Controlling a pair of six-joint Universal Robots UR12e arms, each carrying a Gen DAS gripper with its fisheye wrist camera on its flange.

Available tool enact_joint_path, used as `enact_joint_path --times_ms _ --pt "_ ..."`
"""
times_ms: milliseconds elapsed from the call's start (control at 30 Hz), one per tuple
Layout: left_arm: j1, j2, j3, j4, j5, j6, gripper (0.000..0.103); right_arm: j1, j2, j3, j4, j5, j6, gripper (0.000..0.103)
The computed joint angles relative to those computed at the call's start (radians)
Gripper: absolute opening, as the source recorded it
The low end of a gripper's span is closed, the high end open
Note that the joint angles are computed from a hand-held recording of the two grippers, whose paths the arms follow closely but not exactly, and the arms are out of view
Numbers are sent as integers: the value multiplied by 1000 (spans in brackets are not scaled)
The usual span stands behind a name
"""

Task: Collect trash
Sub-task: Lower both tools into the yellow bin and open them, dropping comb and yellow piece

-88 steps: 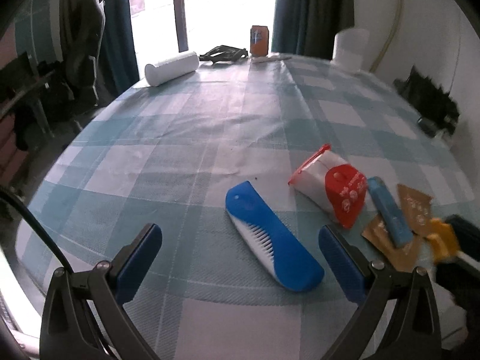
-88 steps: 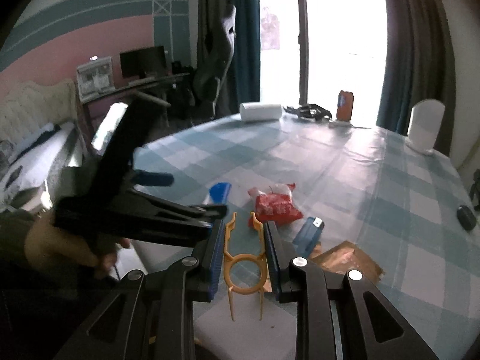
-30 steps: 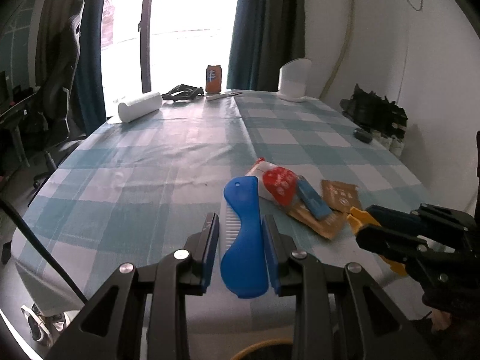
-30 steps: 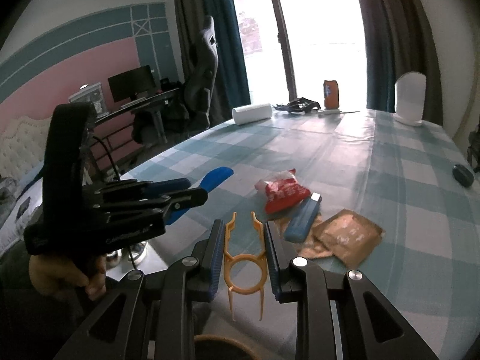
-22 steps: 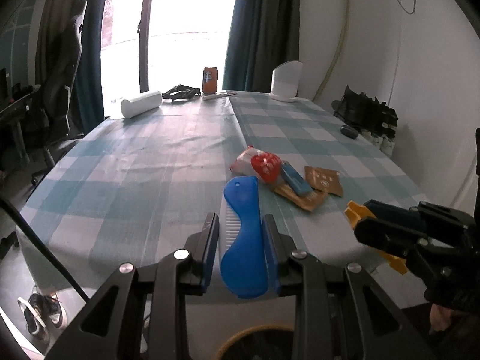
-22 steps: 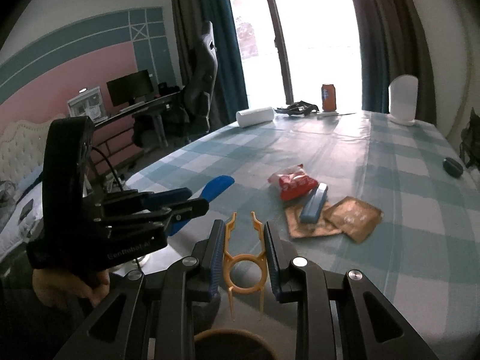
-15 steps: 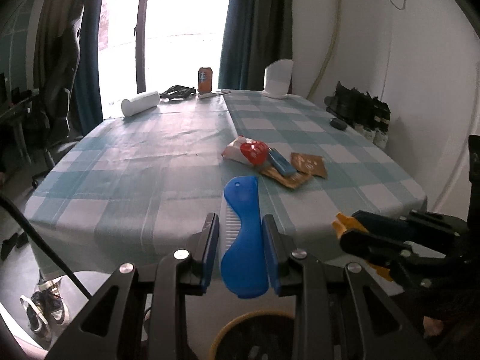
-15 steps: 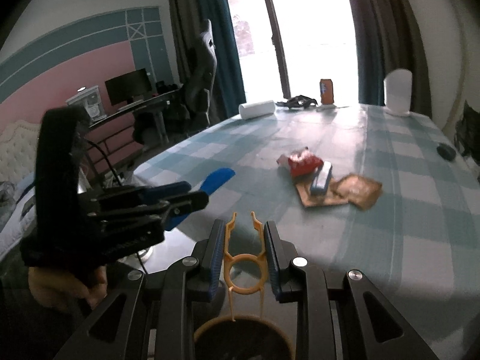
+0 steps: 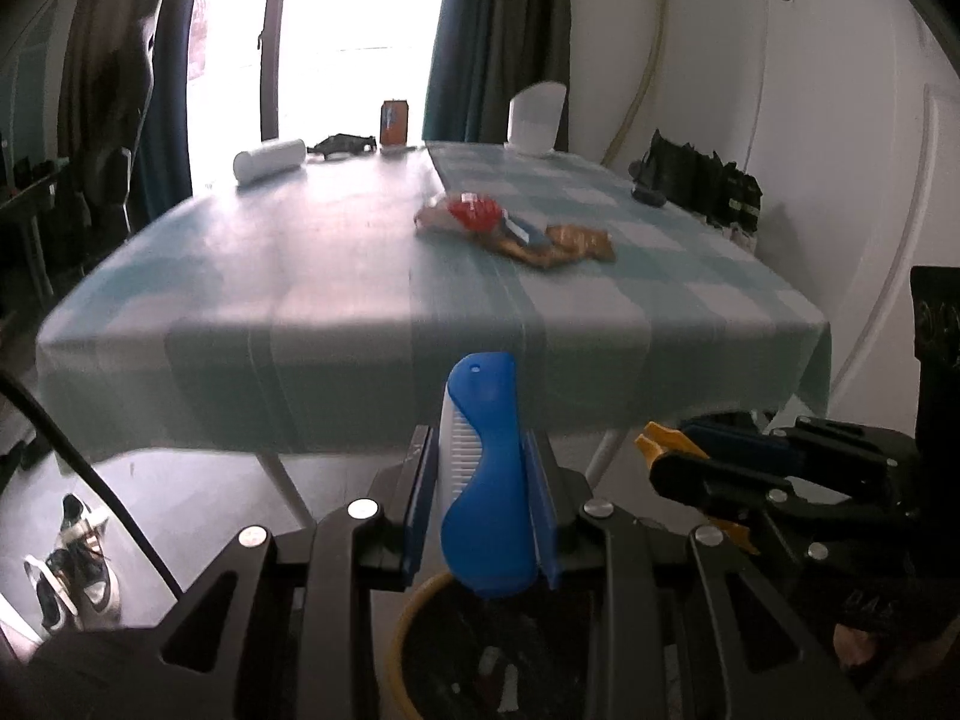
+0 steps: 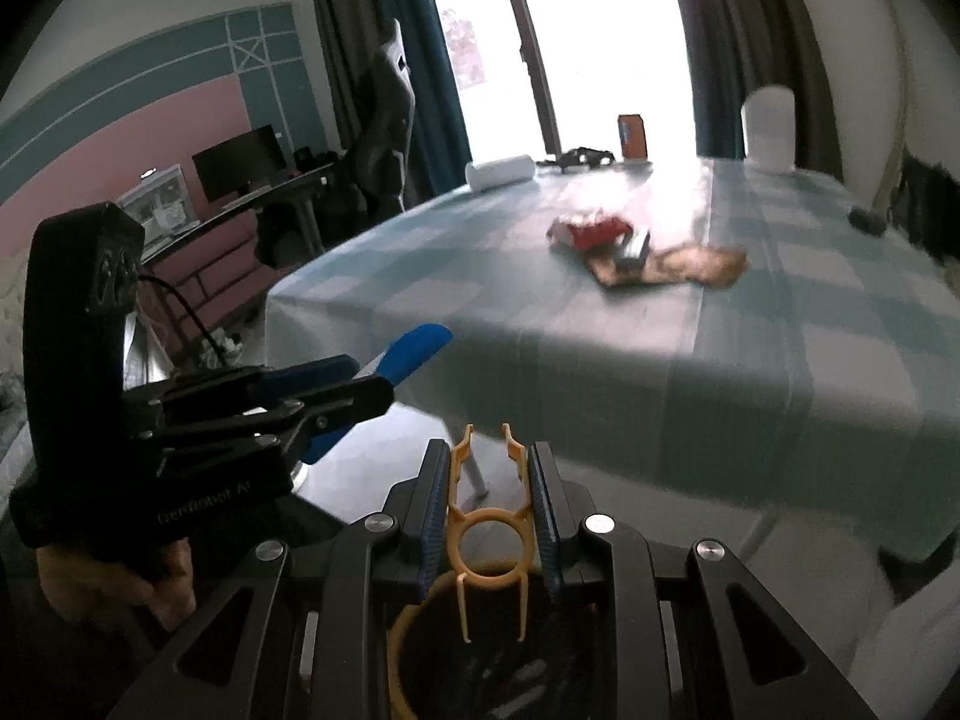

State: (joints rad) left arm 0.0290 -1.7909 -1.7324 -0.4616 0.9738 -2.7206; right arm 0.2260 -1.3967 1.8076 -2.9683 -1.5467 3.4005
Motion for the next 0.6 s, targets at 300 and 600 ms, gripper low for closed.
enact_joint_path --times_ms 300,600 --pt "-20 -32 -5 -95 62 21 24 -3 32 19 50 27 45 25" --pt "-37 -72 5 -202 131 21 24 -33 73 25 130 84 134 25"
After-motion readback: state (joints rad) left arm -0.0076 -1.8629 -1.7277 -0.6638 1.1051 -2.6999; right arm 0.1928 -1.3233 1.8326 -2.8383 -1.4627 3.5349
